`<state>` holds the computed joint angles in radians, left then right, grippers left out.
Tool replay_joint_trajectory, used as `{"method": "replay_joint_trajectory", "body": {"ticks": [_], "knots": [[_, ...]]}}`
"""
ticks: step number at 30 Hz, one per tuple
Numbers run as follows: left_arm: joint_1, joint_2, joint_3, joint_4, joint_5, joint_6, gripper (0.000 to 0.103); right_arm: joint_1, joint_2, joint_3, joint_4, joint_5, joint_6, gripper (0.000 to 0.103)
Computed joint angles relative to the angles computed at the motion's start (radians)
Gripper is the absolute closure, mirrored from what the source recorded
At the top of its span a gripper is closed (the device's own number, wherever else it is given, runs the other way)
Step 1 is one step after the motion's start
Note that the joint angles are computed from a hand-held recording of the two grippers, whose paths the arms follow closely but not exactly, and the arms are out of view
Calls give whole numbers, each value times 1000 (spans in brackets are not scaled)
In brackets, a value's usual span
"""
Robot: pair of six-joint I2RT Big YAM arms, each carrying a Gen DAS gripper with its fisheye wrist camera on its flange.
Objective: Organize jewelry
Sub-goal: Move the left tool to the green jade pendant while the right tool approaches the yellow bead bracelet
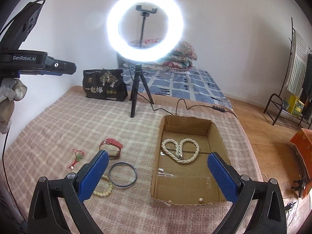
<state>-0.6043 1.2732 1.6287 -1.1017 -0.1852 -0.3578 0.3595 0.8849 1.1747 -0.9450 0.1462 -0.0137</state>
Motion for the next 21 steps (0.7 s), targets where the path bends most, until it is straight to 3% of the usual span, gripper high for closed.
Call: {"method": "replay_joint_trajectory", "body": {"ticks": [13, 21], "knots": [[74, -162, -265, 37, 77, -59, 38, 133, -26, -73, 35, 6, -11, 4], [137, -143, -317, 57, 171, -66, 38, 157, 23, -85, -9, -107, 2, 24]]}}
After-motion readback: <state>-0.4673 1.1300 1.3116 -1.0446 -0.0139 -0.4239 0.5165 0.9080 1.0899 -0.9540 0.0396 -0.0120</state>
